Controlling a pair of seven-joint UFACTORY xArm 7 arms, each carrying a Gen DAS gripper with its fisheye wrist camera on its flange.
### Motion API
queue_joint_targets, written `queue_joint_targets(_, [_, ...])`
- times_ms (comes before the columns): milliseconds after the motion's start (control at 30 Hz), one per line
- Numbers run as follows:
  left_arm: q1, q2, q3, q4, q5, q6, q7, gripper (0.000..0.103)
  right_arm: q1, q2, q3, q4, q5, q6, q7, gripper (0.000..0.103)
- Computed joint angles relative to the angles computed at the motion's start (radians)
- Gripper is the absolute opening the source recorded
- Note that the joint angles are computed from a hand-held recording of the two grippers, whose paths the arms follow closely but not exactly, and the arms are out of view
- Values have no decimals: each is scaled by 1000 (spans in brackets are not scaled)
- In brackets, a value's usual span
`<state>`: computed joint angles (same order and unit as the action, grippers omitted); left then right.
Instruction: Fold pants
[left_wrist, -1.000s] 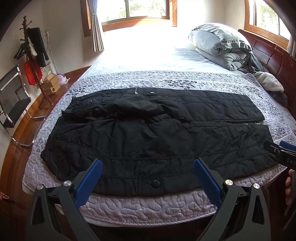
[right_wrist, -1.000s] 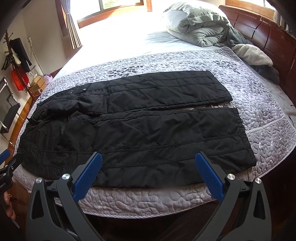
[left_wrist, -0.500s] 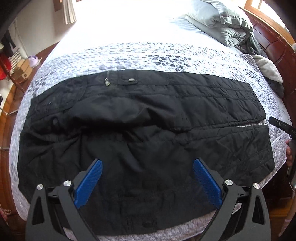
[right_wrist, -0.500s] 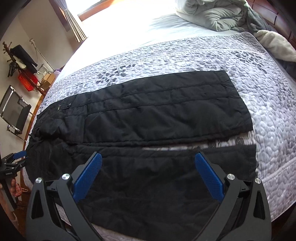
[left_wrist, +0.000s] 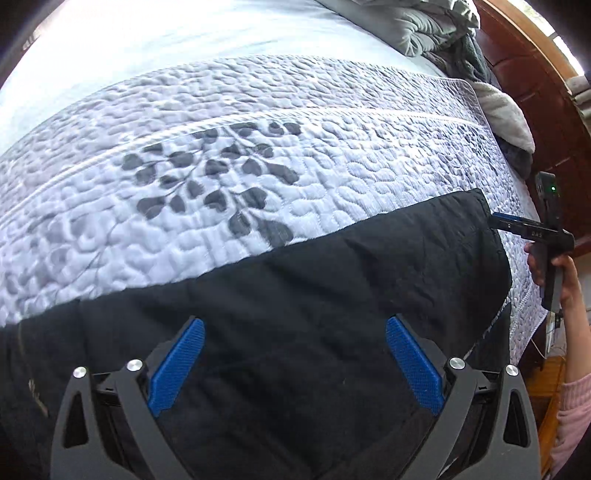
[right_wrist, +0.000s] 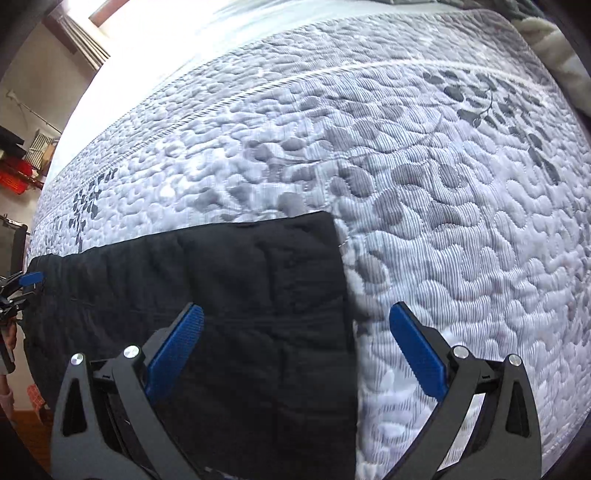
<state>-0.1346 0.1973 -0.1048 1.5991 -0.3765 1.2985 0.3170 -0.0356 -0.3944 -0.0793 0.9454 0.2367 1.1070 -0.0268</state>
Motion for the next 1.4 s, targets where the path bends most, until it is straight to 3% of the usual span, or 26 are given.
queue_joint_targets(67, [-14,58,-17,51,-11,8,11,99,16,25,-27,0,48,-17,-74,101])
queue_joint_targets(200, [-33,143,-40,133,-14,17,44,99,39,37,-11,-1,63,-48,-181,97])
queue_joint_targets(233, [-37,159,-44,154,-12,19,54,99,44,38,-1,-3,56,-62,-197,89])
queue_joint_targets(300, [-38,204,-53,208,-15,39,79,99,43,24,31,-18,-7,-111,-209,52])
queue_joint_targets(367, [-33,242,-65,258,-38,72,96,99,69,3,4,-25,43,-125,-288,22])
queue_joint_targets(400, [-36,260,-68,281,-42,78,97,99,72,-20,9,-38,39,-144,-305,19])
queue_joint_targets(600, [-53,386,-88,455,-35,135,122,99,123,-142,-41,-58,127,-193,-426,15])
queue_joint_targets(800, [-41,481,-125,596,-85,301,178,99,151,-173,-62,-37,195,-235,-462,15])
queue_joint_targets(867, [-37,451,-122,550,-99,289,201,90,141,-165,-46,-38,175,-245,-447,15])
queue_joint_targets(933, [-49,410,-105,493,-74,257,220,57,136,-157,-43,-45,172,-252,-429,15])
queue_joint_targets(967, [-53,387,-96,459,-58,235,233,49,133,-160,-40,-55,169,-258,-420,16])
queue_joint_targets(1033, [-54,346,-87,401,-34,213,271,22,130,-166,-34,-75,169,-277,-398,16])
queue_joint_targets(1133, [-43,265,-80,305,-45,169,300,10,125,-183,-24,-101,164,-304,-356,17])
queue_joint_targets(1400, [-52,-47,-49,19,-68,-18,298,8,133,-300,-1,-163,134,-350,-234,18])
